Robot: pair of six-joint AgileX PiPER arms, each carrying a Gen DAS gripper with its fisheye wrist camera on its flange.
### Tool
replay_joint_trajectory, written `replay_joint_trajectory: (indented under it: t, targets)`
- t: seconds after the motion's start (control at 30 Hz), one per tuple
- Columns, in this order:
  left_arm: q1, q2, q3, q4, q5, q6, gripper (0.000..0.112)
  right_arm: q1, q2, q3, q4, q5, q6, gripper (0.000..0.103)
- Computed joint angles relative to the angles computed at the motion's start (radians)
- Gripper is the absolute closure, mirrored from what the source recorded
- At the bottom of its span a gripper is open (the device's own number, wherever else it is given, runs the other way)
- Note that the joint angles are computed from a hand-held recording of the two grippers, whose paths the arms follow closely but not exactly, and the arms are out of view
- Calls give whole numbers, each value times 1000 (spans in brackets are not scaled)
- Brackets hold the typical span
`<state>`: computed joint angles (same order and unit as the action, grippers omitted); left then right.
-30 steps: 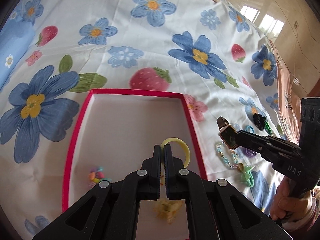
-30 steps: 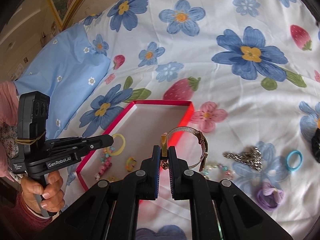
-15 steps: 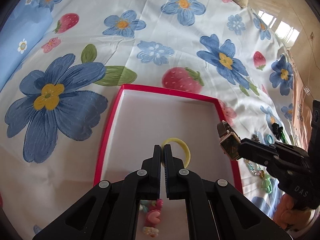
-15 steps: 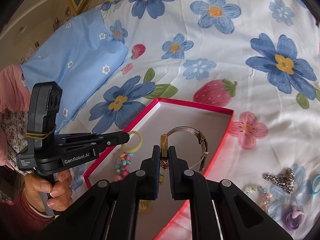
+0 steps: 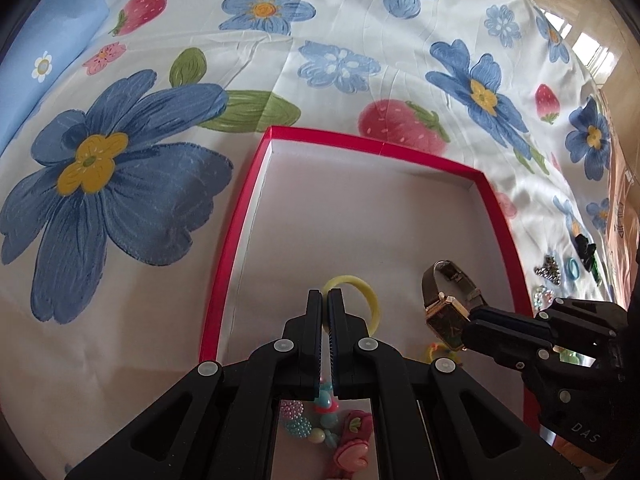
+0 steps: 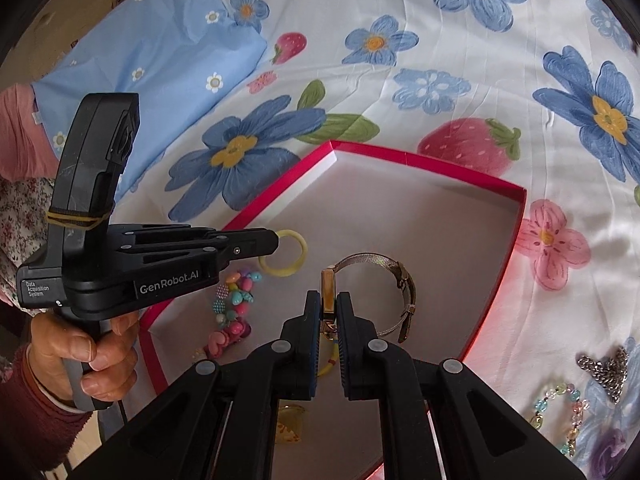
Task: Organize jewelry
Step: 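Carry the hair tie and watch into the box and open both tools, then move both tools out of the box toward the jewelry beside it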
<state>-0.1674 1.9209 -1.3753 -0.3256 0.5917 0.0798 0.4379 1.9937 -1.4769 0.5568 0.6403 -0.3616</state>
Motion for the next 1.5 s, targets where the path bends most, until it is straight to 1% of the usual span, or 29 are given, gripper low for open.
replay_joint_trajectory:
  t: [0.1,0.33,0.37,0.47,0.5,0.63,0.73,0.8,0.87,1.0,1.03,1.07,1.1,1.17,1.2,1.33,1.5]
  targets:
    - [-9,19,-9,19,3,-15,110,2,18,-16,-3,19,-4,96]
    - [-20,38,-28,51,16,-39,110,2,34,-23,5,22,-14,96]
    - [-20,39,-30,54,19,-42,108,1,35,-24,9,25,-20,95]
    - [-18,42,-39,56,30,-51,106,-4,45,-34,28,40,-28,91]
    - [-17,39,-37,53,32,-51,106,-6,45,-32,35,39,-32,91]
    - [-18,27,-26,68,26,-75,88,-13,35,-20,55,33,-36,90]
    - [-21,15,-15,70,20,-77,88,-17,24,-9,66,27,-43,86]
    - [-25,3,-6,82,17,-88,88,-18,15,-2,63,21,-37,81]
    - [-27,-10,3,90,15,-95,88,-19,6,5,69,16,-39,81]
    - [-30,-51,32,111,9,-118,86,-31,-31,40,90,-2,-49,80]
    - [-32,-68,45,127,5,-135,82,-35,-44,53,97,-8,-52,78]
    - [-33,-79,55,133,2,-141,78,-42,-60,71,112,-17,-63,71]
    - [-34,-98,70,139,-4,-151,77,-48,-77,90,126,-27,-72,65]
    - [-37,-132,97,140,-10,-160,76,-66,-116,135,159,-46,-92,61]
    - [-36,-145,106,137,-11,-158,75,-77,-134,156,179,-50,-104,61]
    - [-45,-208,154,144,-22,-180,66,-122,-201,233,235,-64,-133,60]
    - [-68,-279,203,148,-28,-209,65,-184,-296,337,274,-79,-157,57]
